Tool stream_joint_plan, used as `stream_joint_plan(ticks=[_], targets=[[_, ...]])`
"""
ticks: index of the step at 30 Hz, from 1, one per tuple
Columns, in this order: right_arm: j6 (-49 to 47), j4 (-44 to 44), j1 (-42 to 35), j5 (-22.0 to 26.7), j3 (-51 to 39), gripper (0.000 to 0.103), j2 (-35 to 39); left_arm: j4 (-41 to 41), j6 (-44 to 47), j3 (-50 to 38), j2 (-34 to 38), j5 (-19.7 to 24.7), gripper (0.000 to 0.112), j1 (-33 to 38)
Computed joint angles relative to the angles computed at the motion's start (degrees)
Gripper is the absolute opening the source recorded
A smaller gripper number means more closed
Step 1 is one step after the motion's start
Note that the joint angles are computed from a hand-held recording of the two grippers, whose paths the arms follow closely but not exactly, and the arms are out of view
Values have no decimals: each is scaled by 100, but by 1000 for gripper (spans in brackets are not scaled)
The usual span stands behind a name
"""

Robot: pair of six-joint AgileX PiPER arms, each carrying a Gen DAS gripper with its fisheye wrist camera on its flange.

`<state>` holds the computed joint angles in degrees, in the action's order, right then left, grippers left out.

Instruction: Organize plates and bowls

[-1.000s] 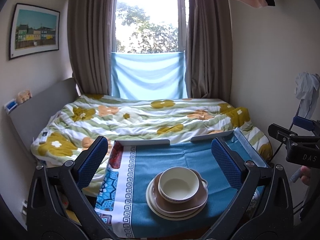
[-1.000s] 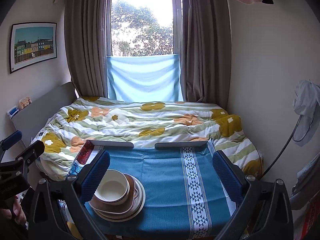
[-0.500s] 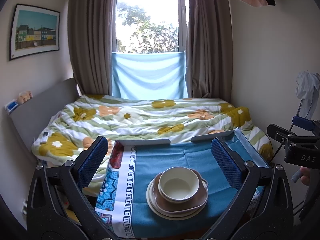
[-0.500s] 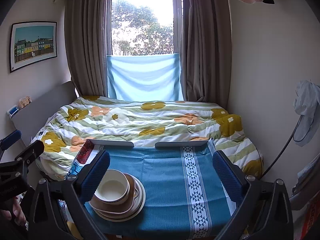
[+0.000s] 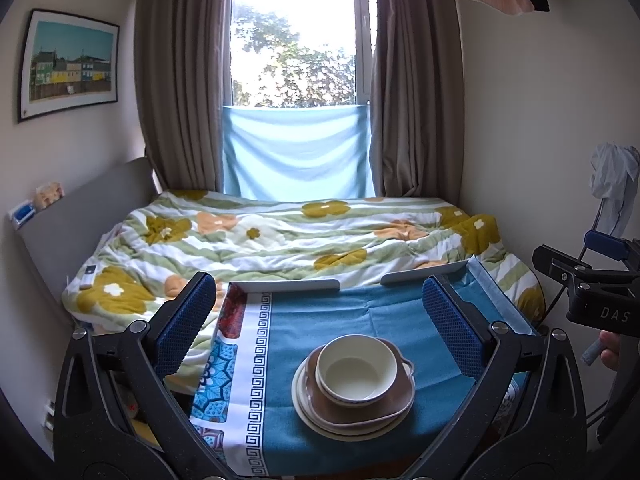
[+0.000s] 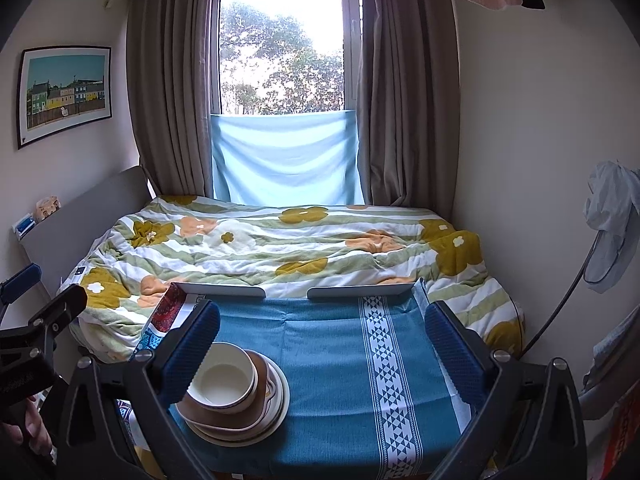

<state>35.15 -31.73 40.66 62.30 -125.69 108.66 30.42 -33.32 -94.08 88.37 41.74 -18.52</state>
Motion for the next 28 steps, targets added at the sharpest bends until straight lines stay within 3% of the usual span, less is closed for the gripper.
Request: stream_joint_plan(ticks=[28], targets=[[40,-13,7,-21,54,102,-15,36,73,175,-112,-158,103,199]])
